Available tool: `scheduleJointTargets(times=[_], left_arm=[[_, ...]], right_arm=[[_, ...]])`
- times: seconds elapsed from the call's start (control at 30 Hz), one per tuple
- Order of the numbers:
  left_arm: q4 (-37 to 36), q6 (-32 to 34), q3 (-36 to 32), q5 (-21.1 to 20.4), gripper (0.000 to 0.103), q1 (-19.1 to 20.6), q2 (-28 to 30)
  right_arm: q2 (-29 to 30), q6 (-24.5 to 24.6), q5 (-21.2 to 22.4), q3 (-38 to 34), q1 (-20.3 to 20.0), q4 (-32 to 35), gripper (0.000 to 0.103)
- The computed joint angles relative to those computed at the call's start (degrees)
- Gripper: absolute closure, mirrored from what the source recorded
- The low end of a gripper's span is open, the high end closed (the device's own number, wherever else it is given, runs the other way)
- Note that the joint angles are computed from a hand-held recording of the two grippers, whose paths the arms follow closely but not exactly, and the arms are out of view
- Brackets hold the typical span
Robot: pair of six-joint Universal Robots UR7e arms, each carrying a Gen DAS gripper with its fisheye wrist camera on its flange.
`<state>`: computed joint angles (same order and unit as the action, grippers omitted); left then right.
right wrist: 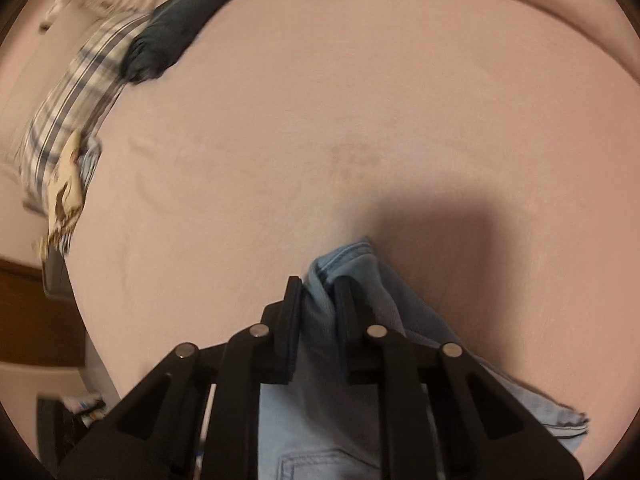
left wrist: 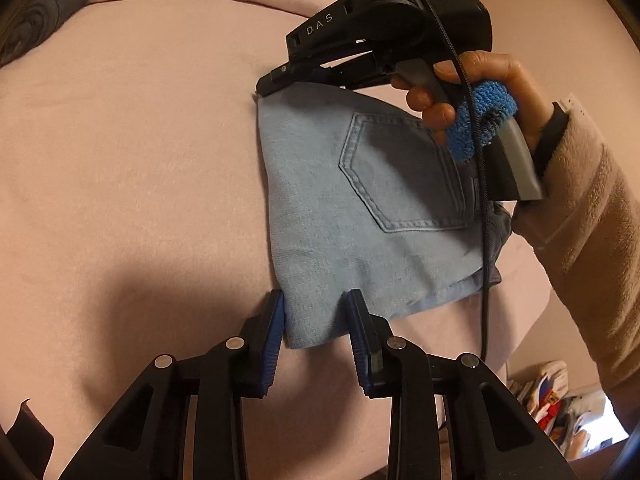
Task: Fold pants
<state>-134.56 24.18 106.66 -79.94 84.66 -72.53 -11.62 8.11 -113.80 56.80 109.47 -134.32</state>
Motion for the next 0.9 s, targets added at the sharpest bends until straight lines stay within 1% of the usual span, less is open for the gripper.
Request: scheduleJointTargets(times=[0.07, 0.1, 0.13, 0.17, 0.2, 0.23, 0.27, 0.3, 0.33, 0.37, 0.4, 0.47, 0.5, 0.53, 0.6, 0.67, 0.73, 0.8, 0.83, 0.87, 0.9], left_arm=[[-0.07, -0.65, 1.06, 1.11, 0.073, -0.73, -1.07], [-0.6, -0.68, 1.98, 2.19, 0.071, -1.26, -1.94], [-2.06, -1.65, 2.83, 3.35, 0.069, -2.61, -1.63], [-3.31, -1.47, 3.91, 4.96, 0.067, -3.3, -2.51], [-5.01, -1.16, 5.04, 6.89, 0.066, -4.11, -3.31], [-6.09, -0.7, 5.66, 7.93, 0.066, -4.42, -3.87], [-8.22, -0.2, 6.63, 9.59, 0.066, -5.28, -4.47], [-9.68, 0.43, 6.86, 10.31, 0.063, -5.51, -4.4], [-10.36, 1.42, 6.78, 10.73, 0.061, -5.38, -4.91], [-12.2, 1.86, 7.29, 11.4, 0.051, -6.09, -4.95], [-13.51, 2.11, 7.66, 12.02, 0.045, -6.67, -4.86], [-15.2, 2.75, 7.72, 12.26, 0.044, -7.74, -4.16], [-15.06, 3.35, 6.81, 12.05, 0.044, -7.67, -3.36], [-14.99, 4.59, 6.29, 11.76, 0.044, -7.16, -3.12], [-16.92, 5.98, 6.06, 12.3, 0.044, -7.87, -1.37], [-18.29, 7.5, 6.51, 13.32, 0.044, -8.26, -0.23], [-18.85, 8.12, 6.48, 14.47, 0.044, -8.5, 0.95], [-19.15, 8.41, 6.51, 16.74, 0.044, -8.72, 2.52], [-19.05, 8.25, 6.39, 18.26, 0.044, -8.65, 3.33], [-19.17, 7.81, 6.27, 19.29, 0.044, -8.46, 4.06], [-19.48, 7.52, 6.86, 19.06, 0.044, -8.53, 3.63]], right_arm=[[-0.54, -1.48, -1.12, 1.62, 0.73, -2.65, 0.088], [-1.55, -1.34, -1.6, 3.68, 1.04, -5.91, 0.088], [-2.03, -1.58, -2.42, 4.44, 1.03, -8.83, 0.086], [-3.51, -1.32, -4.28, 7.23, 1.63, -14.15, 0.083], [-4.98, -0.96, -4.82, 9.66, 1.93, -17.94, 0.08], [-7.13, -1.03, -4.22, 12.93, 2.19, -21.74, 0.08], [-9.58, -2.19, -3.01, 16.65, 2.59, -25.1, 0.08], [-11.41, -3.44, -2.82, 19.51, 3.13, -27.14, 0.078], [-13.68, -5.43, -4.23, 23.3, 4.3, -29.57, 0.075], [-15.02, -6.71, -5.91, 25.75, 5.23, -30.99, 0.074], [-16.16, -7.85, -7.82, 28.11, 6.23, -32.32, 0.071], [-18.86, -9.18, -11.53, 33.9, 8.07, -35.02, 0.071], [-19.86, -9.37, -12.64, 36.25, 8.53, -36.34, 0.07], [-21.3, -8.82, -13.73, 39.72, 9.15, -37.68, 0.07], [-23.7, -8.19, -14.92, 44.84, 8.93, -40.19, 0.07], [-24.92, -7.39, -17.08, 49.4, 9.55, -42.07, 0.07], [-25.13, -7.2, -17.6, 51.78, 9.46, -42.34, 0.07], [-24.53, -5.71, -16.77, 52.44, 8.65, -40.5, 0.071], [-23.63, -5.42, -17.25, 52.83, 8.35, -40.57, 0.072], [-22.3, -7.16, -18.48, 53.02, 8.35, -43.03, 0.071], [-21.34, -8.61, -19.43, 52.86, 8.7, -45.3, 0.071]])
